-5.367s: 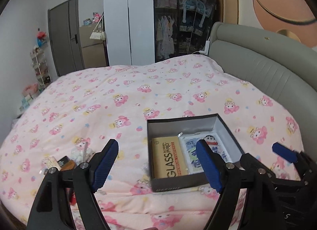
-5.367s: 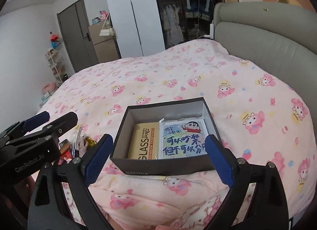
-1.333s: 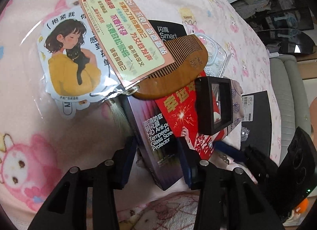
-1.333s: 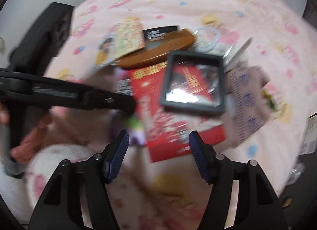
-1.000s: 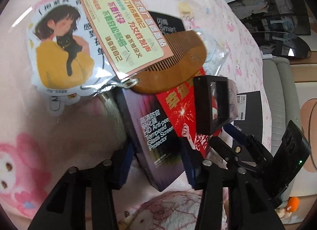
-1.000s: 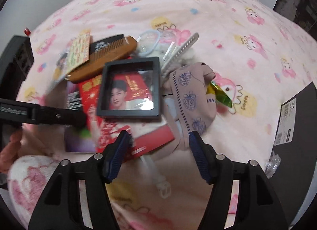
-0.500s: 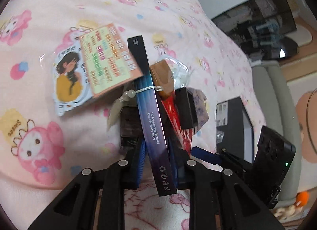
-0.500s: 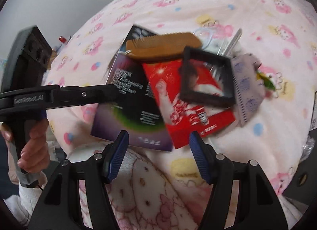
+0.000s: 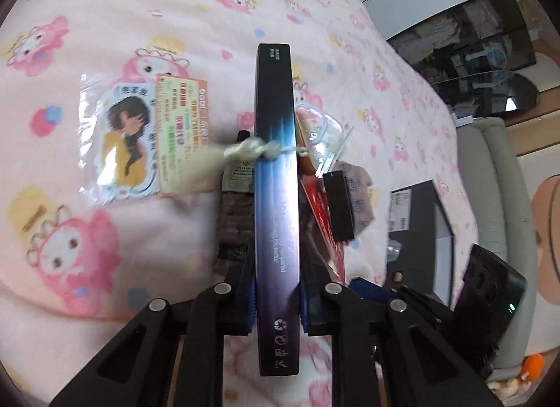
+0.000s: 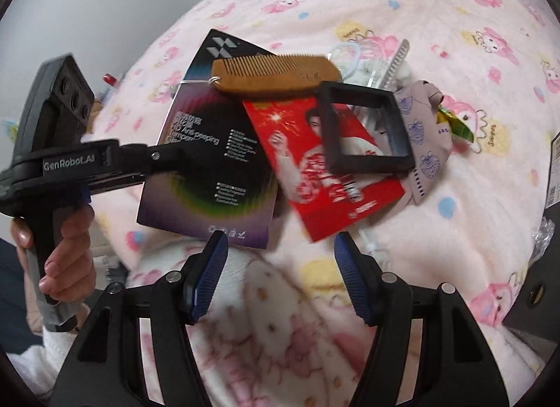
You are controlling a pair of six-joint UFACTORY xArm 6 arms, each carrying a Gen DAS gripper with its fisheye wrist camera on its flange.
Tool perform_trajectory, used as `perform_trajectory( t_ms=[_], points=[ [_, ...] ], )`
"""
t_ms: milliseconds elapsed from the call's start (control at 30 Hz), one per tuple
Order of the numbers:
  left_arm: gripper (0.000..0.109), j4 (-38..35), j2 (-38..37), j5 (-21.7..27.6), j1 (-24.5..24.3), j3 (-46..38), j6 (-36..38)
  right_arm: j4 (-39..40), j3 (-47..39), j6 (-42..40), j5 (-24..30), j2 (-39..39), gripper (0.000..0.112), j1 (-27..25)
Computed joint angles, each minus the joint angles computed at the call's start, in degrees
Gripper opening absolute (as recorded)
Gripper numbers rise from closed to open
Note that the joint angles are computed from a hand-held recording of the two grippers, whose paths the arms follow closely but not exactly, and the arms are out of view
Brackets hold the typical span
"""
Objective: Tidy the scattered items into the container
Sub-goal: 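Grasp the black Smart Devil box with the left gripper and lift it, then carry the Smart Devil box with the left gripper over the black box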
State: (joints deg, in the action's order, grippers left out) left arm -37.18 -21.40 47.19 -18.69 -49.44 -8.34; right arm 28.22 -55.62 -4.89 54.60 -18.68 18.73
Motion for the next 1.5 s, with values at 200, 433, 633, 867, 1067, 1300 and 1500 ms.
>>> perform_trajectory(
  t_ms=[200, 433, 633, 867, 1067, 1300, 1500],
  points=[
    [0.016, -3.06, -5.96, 0.17, 1.75, 4.69, -1.12, 9.35, -0.1, -4.84, 1.09, 0.69, 0.069, 0.14],
    [0.015, 0.1, -11.06, -1.44, -0.18, 5.05, -5.68, 11.9, -0.73, -5.59, 0.53, -1.19, 0.071, 0.36],
    [0.015, -6.28, -10.33, -2.57, -4.99, 1.58, -0.13, 15.3, 4.55, -7.26, 3.67, -10.9, 0.071, -5.69],
    [0.015, -13.61, -0.55, -2.26, -15.69, -6.99, 7.82, 18.79, 8.37, -12.46, 14.38, -21.61, 0.073, -23.49],
    [0.016, -14.63, 14.37, -3.08, -24.58, -20.77, 9.43, 21.93, 7.12, -20.04, 25.99, -23.55, 0.066, -42.8],
    [0.015, -10.8, 37.57, 1.06, -29.42, -46.2, 4.24, 16.03, -0.95, -28.82, 27.6, -14.1, 0.06, -55.53],
    [0.018, -8.32, 54.39, 7.39, -30.32, -65.68, -2.94, 18.35, -0.6, -29.3, 25.69, -6.76, 0.06, -61.63]
  ],
)
